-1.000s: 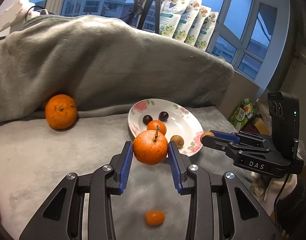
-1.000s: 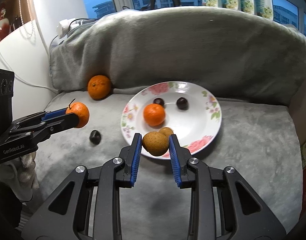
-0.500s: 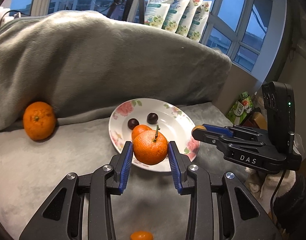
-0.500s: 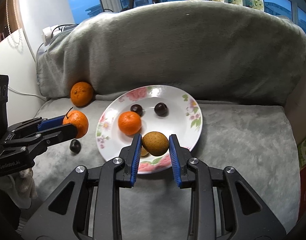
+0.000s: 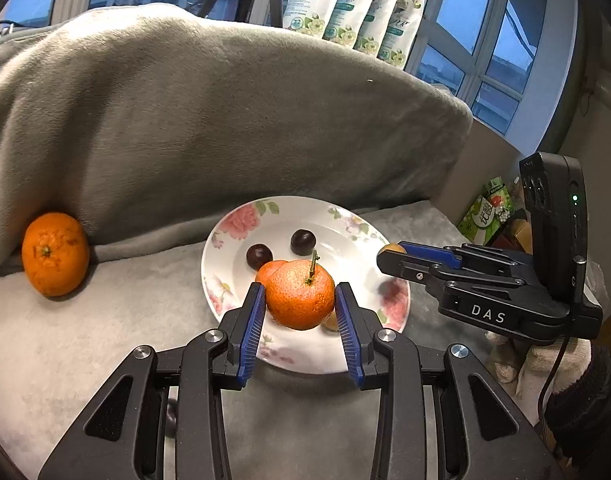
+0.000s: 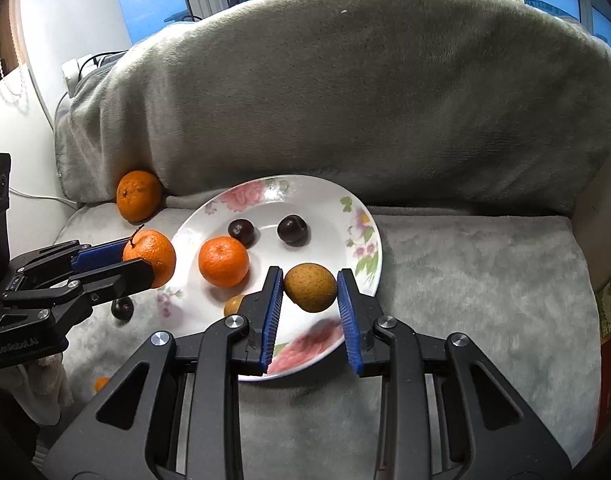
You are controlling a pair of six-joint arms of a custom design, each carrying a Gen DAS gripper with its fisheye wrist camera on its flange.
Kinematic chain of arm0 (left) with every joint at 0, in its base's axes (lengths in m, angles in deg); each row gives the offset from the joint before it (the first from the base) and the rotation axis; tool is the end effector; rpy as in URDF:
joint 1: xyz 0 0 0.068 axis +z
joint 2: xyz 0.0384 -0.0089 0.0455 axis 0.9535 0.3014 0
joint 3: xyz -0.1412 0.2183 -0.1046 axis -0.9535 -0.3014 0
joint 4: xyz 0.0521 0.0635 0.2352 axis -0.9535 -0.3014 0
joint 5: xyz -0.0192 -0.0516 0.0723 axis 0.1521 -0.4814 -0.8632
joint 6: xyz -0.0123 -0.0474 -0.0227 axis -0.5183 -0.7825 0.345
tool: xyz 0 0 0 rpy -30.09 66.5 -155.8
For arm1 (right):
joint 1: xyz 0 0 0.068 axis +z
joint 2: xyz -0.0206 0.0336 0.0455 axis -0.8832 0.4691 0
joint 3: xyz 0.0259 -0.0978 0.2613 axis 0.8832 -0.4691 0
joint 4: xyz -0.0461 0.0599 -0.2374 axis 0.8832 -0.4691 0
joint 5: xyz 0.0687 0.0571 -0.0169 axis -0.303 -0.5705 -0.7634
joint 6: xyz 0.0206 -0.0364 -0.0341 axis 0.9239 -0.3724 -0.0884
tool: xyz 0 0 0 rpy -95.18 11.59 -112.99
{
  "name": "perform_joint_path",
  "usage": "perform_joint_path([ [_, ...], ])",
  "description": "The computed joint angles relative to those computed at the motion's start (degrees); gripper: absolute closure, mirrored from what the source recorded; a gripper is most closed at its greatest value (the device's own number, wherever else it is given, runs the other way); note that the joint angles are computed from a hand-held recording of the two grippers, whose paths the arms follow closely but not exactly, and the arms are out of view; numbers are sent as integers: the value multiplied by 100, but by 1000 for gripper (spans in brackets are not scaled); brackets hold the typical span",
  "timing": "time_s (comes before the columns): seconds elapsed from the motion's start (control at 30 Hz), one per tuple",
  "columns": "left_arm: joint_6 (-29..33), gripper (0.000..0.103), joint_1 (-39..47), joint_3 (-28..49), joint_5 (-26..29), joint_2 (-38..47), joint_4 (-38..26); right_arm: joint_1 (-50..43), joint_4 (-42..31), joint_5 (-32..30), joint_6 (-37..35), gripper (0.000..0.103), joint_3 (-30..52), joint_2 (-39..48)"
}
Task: Organize fruits
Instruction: 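Carry the kiwi onto the plate with the right gripper while the left gripper carries the mandarin there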
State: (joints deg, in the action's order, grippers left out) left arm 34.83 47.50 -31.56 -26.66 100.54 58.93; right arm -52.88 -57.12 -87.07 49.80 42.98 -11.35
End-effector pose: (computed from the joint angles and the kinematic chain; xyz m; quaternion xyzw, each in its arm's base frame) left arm 0.2182 -0.1151 0.1816 0.2591 0.8671 -0.2440 0.3484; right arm 0.1840 0.0328 0.1673 0.0009 0.9164 0.1099 0.3848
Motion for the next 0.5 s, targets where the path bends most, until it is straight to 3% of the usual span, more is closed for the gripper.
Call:
perform_joint_path([
  [0.5,4,69,-51,88,-74,217,84,-164,303,-51,-94,74,27,414],
])
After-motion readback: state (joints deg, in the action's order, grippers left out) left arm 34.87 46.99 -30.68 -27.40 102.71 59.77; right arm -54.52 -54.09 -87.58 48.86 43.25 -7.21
